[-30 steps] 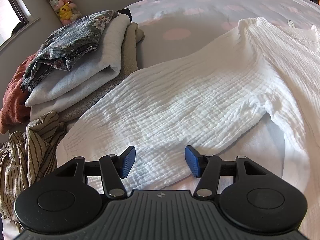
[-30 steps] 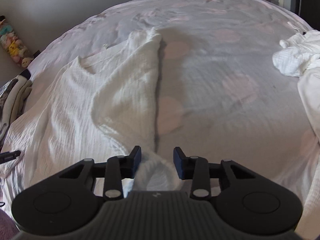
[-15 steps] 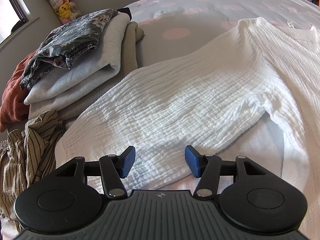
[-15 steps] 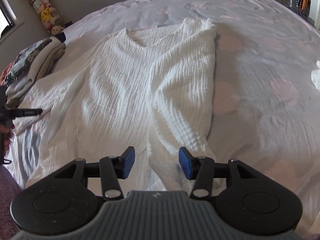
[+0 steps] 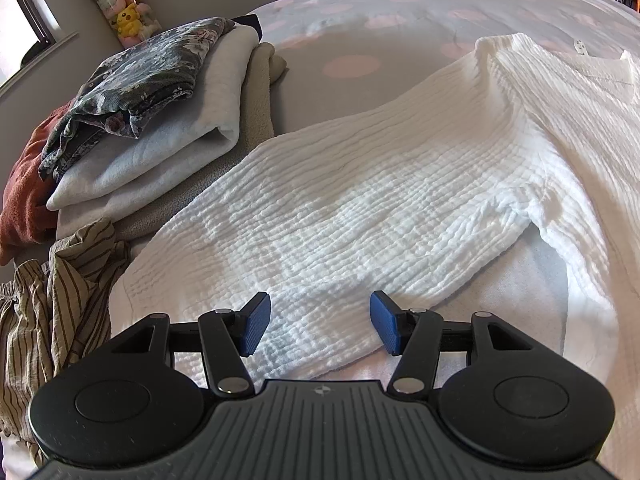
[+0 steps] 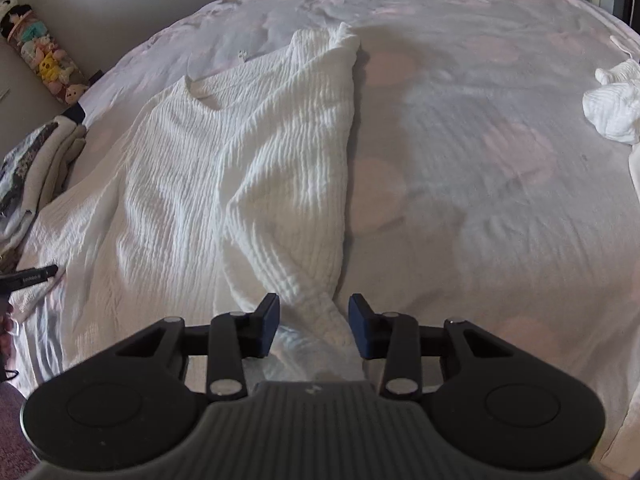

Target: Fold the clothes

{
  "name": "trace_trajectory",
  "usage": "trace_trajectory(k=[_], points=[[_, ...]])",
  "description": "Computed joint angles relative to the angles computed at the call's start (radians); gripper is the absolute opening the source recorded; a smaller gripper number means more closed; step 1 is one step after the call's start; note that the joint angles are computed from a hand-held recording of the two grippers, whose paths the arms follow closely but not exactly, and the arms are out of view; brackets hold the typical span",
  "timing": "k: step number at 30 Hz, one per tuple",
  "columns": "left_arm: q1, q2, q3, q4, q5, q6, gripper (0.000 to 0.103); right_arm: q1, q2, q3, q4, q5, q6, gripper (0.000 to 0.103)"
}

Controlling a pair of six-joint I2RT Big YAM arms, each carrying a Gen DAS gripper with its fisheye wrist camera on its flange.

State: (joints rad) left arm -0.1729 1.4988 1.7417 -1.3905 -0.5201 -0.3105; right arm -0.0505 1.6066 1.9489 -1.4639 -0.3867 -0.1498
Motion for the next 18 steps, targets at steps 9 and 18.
trace_trajectory(k=[9, 18], points=[[0.0, -0.002, -0.002, 0.004, 0.007, -0.006, 0.054, -0.009, -0.017, 0.075, 0.08, 0.127, -0.031, 0.004], [0.004, -0.003, -0.005, 0.011, 0.009, -0.009, 0.054, -0.056, 0.205, 0.535, 0.033, 0.326, -0.097, 0.004]])
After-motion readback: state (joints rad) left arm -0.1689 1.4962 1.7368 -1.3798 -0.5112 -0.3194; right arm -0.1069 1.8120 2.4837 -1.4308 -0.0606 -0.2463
